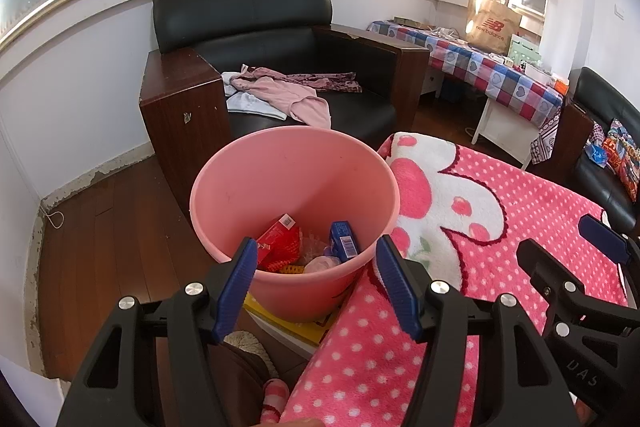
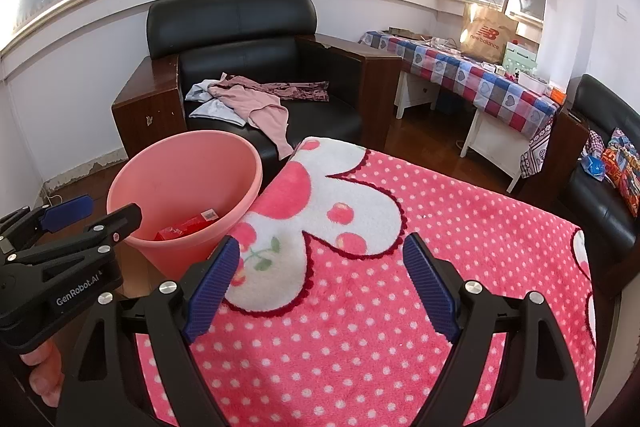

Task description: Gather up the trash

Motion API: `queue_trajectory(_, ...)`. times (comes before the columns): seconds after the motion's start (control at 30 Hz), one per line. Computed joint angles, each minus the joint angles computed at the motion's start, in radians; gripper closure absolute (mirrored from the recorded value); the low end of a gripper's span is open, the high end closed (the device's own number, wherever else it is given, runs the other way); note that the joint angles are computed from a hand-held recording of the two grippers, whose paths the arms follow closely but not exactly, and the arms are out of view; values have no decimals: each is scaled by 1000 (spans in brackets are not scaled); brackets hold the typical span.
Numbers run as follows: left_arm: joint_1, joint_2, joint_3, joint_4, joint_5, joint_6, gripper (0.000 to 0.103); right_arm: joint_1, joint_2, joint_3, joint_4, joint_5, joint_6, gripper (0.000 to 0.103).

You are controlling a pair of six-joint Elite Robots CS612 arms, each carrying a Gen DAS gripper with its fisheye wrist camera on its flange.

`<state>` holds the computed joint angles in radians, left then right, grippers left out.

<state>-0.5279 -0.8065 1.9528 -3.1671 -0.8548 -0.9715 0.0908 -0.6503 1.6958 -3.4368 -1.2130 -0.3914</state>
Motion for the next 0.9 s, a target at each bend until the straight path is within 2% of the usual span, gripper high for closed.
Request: queue_trajectory(0.9, -3, 1, 0, 9, 14, -15, 41, 2, 0, 0, 2, 1, 3, 19)
